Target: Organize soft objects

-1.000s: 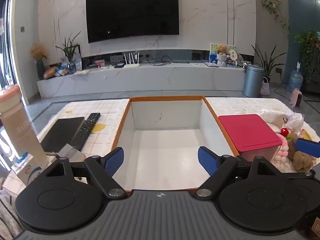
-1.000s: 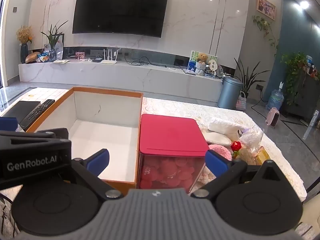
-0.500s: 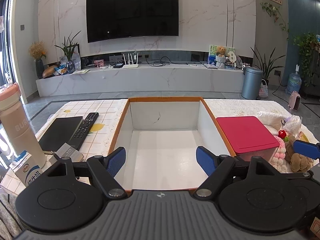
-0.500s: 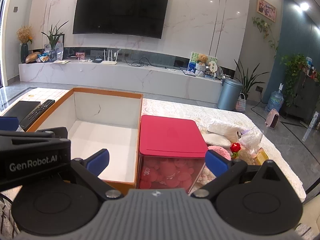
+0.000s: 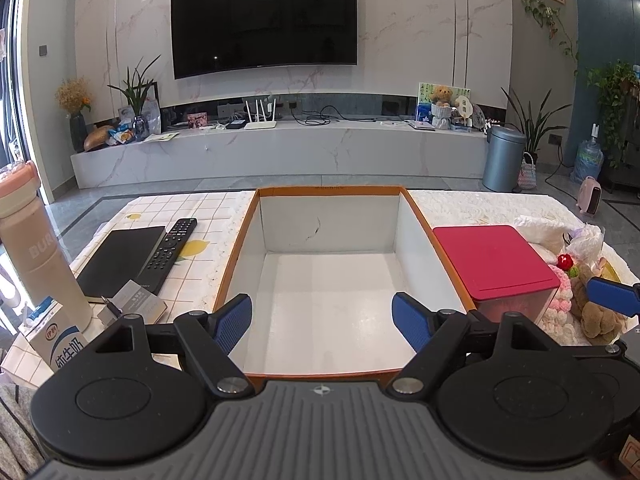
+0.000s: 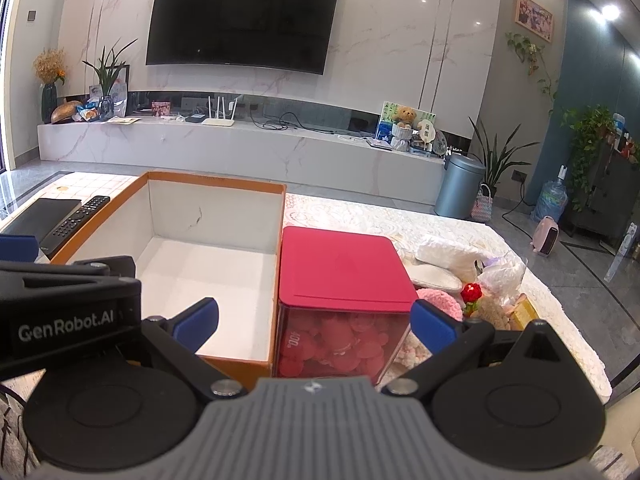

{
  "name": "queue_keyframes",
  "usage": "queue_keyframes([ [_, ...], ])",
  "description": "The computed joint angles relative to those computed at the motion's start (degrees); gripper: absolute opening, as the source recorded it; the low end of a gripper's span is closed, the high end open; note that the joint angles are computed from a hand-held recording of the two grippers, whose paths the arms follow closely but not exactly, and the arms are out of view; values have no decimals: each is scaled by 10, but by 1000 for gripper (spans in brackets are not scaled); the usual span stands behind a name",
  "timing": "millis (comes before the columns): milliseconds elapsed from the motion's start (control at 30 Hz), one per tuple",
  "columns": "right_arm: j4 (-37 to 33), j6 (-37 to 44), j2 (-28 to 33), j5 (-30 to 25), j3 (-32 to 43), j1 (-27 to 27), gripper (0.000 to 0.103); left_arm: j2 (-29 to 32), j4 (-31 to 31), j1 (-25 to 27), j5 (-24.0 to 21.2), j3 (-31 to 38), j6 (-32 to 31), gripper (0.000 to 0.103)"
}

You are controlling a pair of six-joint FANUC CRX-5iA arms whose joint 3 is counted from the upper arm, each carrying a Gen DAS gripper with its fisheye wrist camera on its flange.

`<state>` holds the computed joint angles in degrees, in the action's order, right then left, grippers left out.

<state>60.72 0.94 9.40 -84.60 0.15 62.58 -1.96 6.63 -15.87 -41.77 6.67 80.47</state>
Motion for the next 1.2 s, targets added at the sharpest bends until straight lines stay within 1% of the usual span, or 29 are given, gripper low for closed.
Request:
queue_keyframes([
  [167, 2, -2, -3, 2, -2, 1, 100, -1, 0, 0, 1, -1, 0, 94],
  [467, -2, 12, 2, -4, 4, 2, 100, 3, -9, -1, -13, 9, 5, 94],
  [1200, -2, 9, -2, 2, 2, 1, 100, 2, -20, -3, -11, 10, 17, 93],
])
